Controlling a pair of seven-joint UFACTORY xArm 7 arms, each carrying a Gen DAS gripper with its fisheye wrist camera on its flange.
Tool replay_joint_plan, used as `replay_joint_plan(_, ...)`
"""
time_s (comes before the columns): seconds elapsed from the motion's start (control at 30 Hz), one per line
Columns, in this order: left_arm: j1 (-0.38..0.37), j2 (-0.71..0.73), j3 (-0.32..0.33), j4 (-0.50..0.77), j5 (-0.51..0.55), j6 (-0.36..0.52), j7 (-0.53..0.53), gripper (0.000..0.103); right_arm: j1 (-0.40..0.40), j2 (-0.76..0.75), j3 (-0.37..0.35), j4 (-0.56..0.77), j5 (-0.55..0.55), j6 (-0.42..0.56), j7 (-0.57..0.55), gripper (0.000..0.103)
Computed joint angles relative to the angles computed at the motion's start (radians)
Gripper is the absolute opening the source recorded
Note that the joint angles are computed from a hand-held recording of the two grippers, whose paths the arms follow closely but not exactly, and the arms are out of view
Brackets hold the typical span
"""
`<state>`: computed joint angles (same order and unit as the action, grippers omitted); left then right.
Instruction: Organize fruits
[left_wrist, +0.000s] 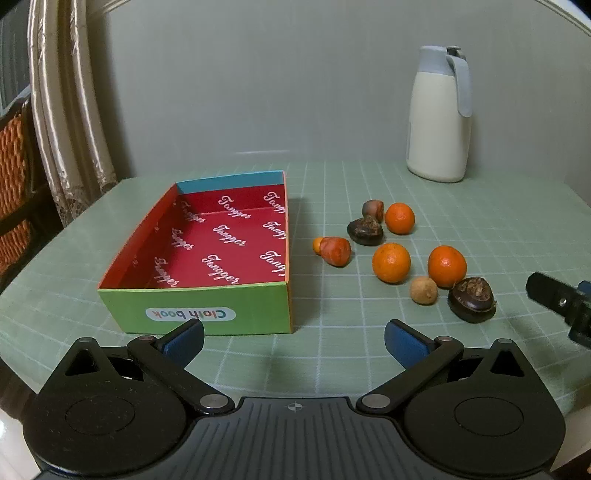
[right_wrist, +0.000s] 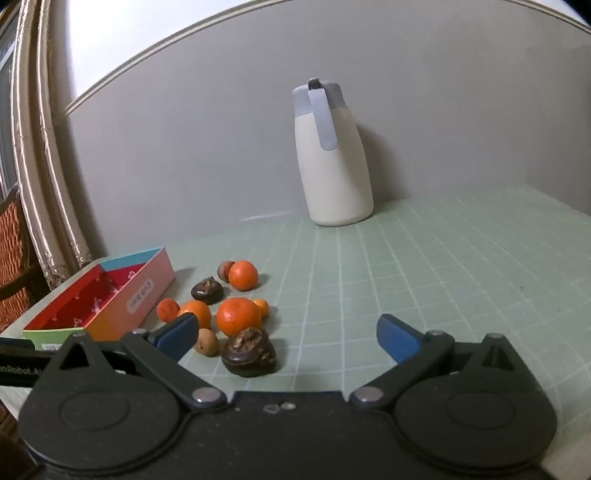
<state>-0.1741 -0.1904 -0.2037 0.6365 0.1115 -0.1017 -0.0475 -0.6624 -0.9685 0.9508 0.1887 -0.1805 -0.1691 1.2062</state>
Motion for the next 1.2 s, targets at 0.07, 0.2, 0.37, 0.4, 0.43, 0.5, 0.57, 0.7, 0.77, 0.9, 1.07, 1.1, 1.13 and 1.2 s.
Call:
replay_joint_plan(0.07,0.007,0.001,-0.008,0.001,0.002,0.004,-0.005,0.103,0.000,0.011,0.005,0.003,-0.001,-0.004,0.002,0.103)
replay_joint_plan(0.2,0.005,0.001,-0.004,0.001,0.004,0.008,-0.009,0.103,-0.004,0.006,0.021,0.007,-0.004,-0.008,0.002,0.103)
replay_joint_plan(0.37,-0.034,-0.002,0.033,-0.004,-0.012,0.008,0.004,0.103,-0.008,0.010,0.031,0.010,-0.006,-0.015,-0.008,0.103)
replay_joint_plan(0.4,-0.031,-0.003,0.030,-0.005,-0.012,0.006,0.003,0.103,-0.008,0.010,0.031,0.010,-0.005,-0.016,-0.009,0.103)
replay_joint_plan(0.43,-0.031,-0.003,0.030,-0.005,-0.013,0.006,0.004,0.103,-0.010,0.015,0.026,0.010,-0.008,-0.022,-0.016,0.103)
replay_joint_plan(0.5,-0.039,-0.003,0.038,-0.004,-0.018,0.008,0.008,0.103,-0.013,0.017,0.027,0.011,-0.003,-0.023,-0.019,0.103)
replay_joint_plan(0.57,-0.041,-0.002,0.039,-0.003,-0.019,0.010,0.011,0.103,-0.014,0.018,0.029,0.009,0.002,-0.026,-0.018,0.103)
replay_joint_plan(0.7,-0.023,-0.001,0.020,0.001,-0.015,0.013,0.003,0.103,-0.014,0.011,0.039,0.006,0.013,-0.027,-0.009,0.103)
replay_joint_plan(0.77,-0.019,-0.001,0.017,0.000,-0.013,0.012,0.001,0.103,-0.015,0.010,0.040,0.006,0.013,-0.028,-0.009,0.103)
replay_joint_plan(0.9,-0.016,0.000,0.014,0.002,-0.010,0.012,-0.001,0.103,-0.016,0.011,0.039,0.006,0.014,-0.029,-0.011,0.103)
replay_joint_plan(1.07,-0.032,-0.003,0.031,-0.001,-0.015,0.012,0.003,0.103,-0.012,0.011,0.037,0.005,0.013,-0.026,-0.012,0.103)
replay_joint_plan(1.1,-0.032,-0.003,0.030,-0.001,-0.016,0.012,0.003,0.103,-0.010,0.009,0.035,0.003,0.013,-0.027,-0.012,0.103)
replay_joint_plan(1.13,-0.037,-0.002,0.035,-0.001,-0.018,0.012,0.005,0.103,-0.009,0.008,0.034,0.003,0.013,-0.025,-0.013,0.103)
replay_joint_plan(1.2,-0.028,-0.004,0.027,-0.002,-0.015,0.010,0.004,0.103,-0.008,0.005,0.034,0.002,0.014,-0.023,-0.011,0.103)
